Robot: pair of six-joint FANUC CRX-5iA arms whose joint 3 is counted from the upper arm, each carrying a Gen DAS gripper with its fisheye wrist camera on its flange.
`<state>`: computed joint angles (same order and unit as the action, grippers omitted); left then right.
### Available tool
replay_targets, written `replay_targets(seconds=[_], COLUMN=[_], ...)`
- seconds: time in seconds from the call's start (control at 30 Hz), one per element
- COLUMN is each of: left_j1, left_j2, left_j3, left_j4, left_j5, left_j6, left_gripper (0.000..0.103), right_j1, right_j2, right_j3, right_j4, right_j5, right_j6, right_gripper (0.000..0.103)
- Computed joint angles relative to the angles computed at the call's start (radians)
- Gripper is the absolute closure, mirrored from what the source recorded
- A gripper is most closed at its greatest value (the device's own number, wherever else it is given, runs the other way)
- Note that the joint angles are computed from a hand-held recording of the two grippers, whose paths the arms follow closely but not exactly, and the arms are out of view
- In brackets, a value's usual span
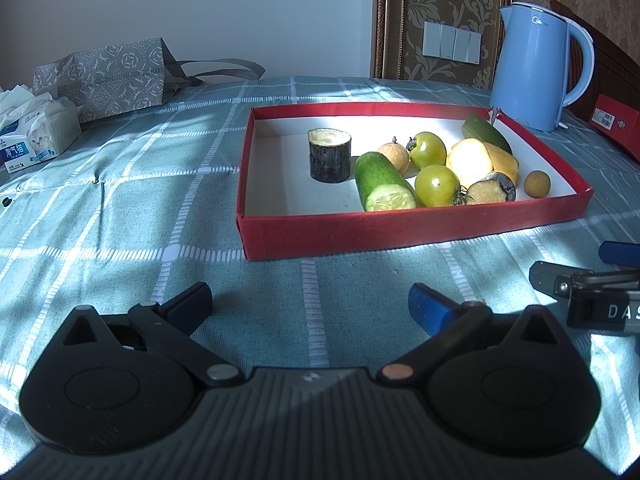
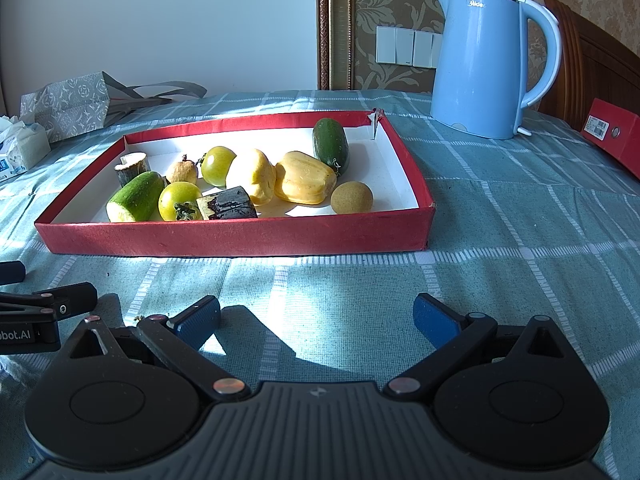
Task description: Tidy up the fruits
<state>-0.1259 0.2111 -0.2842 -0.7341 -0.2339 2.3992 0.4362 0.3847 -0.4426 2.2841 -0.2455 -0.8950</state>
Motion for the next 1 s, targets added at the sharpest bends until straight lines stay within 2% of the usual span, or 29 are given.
replay_targets(seconds=[0.47, 0.7, 1.0], left_j1=[0.0, 0.0, 0.0], left_j2=[0.0, 0.0, 0.0], left_j3=[0.0, 0.0, 0.0], left_j4=[-0.001, -0.001, -0.001], left_j5=[0.0, 0.0, 0.0], left_j6=[0.001, 0.002, 0.001], left_gripper=[0.0, 0.0, 0.0], right_j1=[0.002, -0.003, 0.019], right_j2=[0.0, -0.014, -0.033], right_j3=[-0.001, -0.013, -0.038], right_j4=[-0.009, 0.05, 0.056], right_j5=[-0.001, 0.012, 0.007], right_j6=[0.008, -0.032, -0.036], right_gripper=[0.0, 0.0, 0.0])
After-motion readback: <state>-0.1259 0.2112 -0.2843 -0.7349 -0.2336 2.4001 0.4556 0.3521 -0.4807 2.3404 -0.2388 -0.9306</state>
